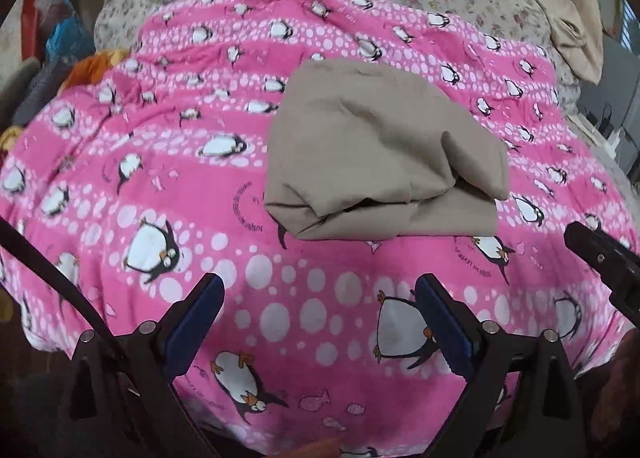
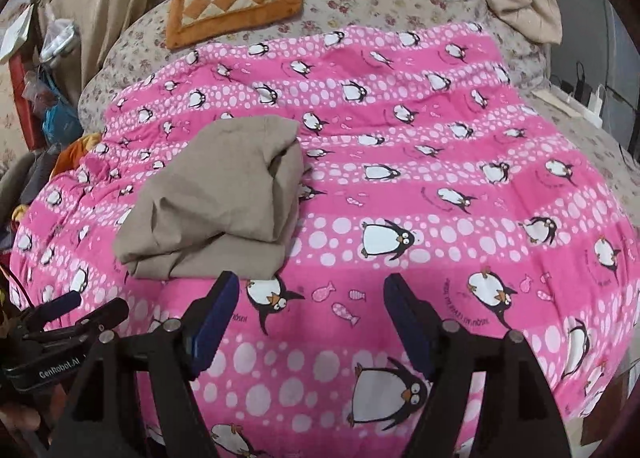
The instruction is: Fold large clothes
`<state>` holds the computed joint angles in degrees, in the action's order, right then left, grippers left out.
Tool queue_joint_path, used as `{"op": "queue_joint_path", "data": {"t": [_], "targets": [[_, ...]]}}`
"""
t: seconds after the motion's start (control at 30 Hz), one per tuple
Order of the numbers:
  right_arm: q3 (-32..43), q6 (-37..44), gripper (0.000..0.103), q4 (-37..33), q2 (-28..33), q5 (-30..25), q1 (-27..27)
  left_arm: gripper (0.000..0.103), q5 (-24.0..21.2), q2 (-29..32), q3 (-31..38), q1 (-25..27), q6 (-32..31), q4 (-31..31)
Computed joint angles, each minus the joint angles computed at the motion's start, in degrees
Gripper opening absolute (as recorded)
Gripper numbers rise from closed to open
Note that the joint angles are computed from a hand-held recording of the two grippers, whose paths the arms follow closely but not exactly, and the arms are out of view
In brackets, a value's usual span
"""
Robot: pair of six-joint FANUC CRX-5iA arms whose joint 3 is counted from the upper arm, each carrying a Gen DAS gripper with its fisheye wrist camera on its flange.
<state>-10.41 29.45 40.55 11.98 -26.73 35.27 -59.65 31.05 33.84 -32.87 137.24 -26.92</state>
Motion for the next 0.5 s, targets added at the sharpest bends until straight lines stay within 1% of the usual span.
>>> {"op": "queue_joint_path", "data": {"t": [0.07,0.13,0.3,0.43,0.5], "targets": [[0.01,-0.18,0.078,0.82,0.29,-0.47,0.34,0.081,-0.25,0.05,0.36,-0.57,-0.10,-1.37],[0.92,1.26,0.078,-0.59,0.83,-1.09,0.72,0.081,-0.13,0.29,0.49,-0.49,-0.79,-0.94],[1.21,1.66,0.078,-0.24,1.31,-0.95,0.99,0.081,-0.05,0.86,0.83,-0.22,-1.44,0.00],[1.62,1.54,0.078,-0.41,1.68,-0.80,0.89,0.081,1.52,0.46,-0.07,-0.01,0.14,-0.05],[1.87,1.76,0.078,-0.84,1.88,-0.71,0.85,0.081,1.11,0.71,0.36,-0.12,0.59,-0.57]]}}
